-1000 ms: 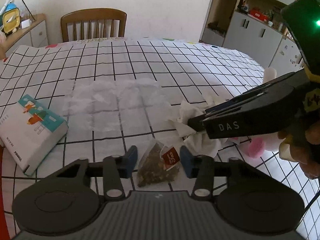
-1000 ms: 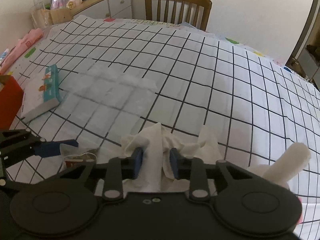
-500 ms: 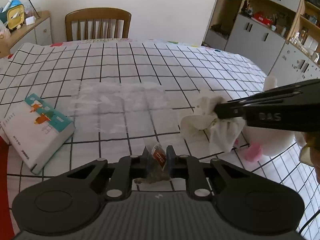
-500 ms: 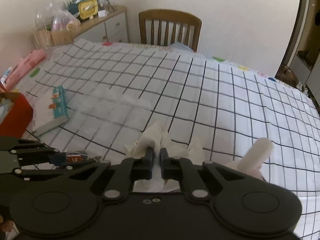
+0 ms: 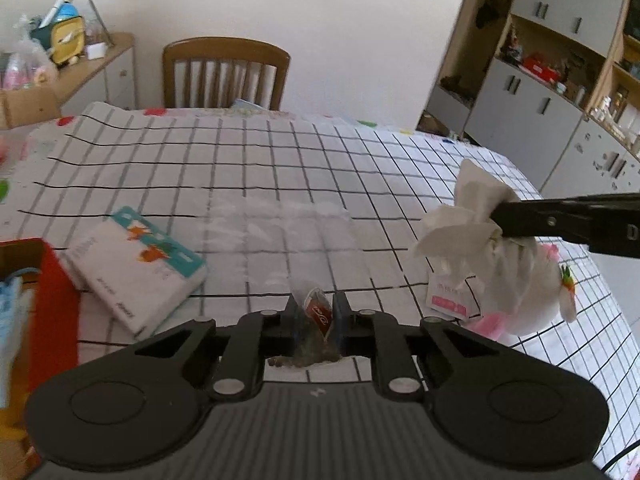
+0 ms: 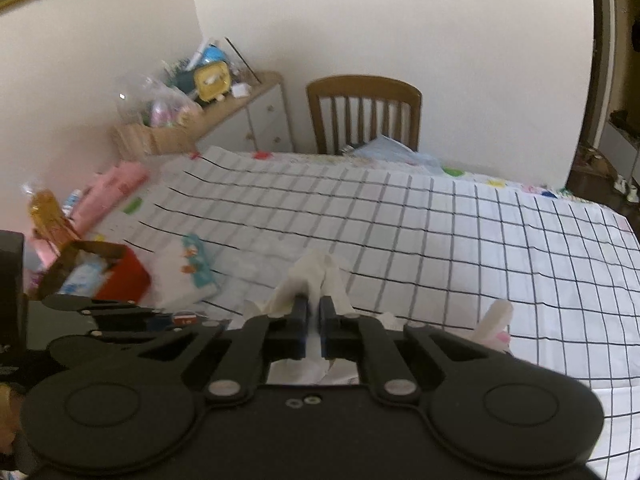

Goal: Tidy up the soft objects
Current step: 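Carry the tea bag and white tissue over the gold tin with both tools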

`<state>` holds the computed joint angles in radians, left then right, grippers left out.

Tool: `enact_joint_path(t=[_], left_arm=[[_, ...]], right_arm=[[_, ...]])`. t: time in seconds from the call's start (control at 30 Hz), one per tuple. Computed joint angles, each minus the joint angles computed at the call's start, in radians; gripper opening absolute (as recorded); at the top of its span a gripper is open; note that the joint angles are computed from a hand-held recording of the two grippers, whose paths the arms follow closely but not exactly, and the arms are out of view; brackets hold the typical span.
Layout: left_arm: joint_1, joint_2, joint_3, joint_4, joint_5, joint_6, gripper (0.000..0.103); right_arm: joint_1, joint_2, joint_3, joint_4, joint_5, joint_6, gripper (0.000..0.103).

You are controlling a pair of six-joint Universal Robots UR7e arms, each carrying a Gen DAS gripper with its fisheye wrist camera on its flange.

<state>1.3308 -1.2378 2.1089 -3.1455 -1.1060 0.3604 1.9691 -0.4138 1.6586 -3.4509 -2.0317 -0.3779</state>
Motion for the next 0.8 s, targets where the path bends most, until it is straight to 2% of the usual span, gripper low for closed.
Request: enact_joint_path(t=[0.47, 0.8], left_arm=[[-0.013, -0.201, 0.037, 0.114, 0.03, -0.047, 0.016], [0.01, -0.317, 0.033, 0.189, 0.051, -0.024, 0.016]], right_arm=[[0.068, -0.028, 0.007, 0.044, 0.125, 0.025, 0.006], [0.126, 0.035, -0.077, 0.105, 0.171, 0.037, 0.006]])
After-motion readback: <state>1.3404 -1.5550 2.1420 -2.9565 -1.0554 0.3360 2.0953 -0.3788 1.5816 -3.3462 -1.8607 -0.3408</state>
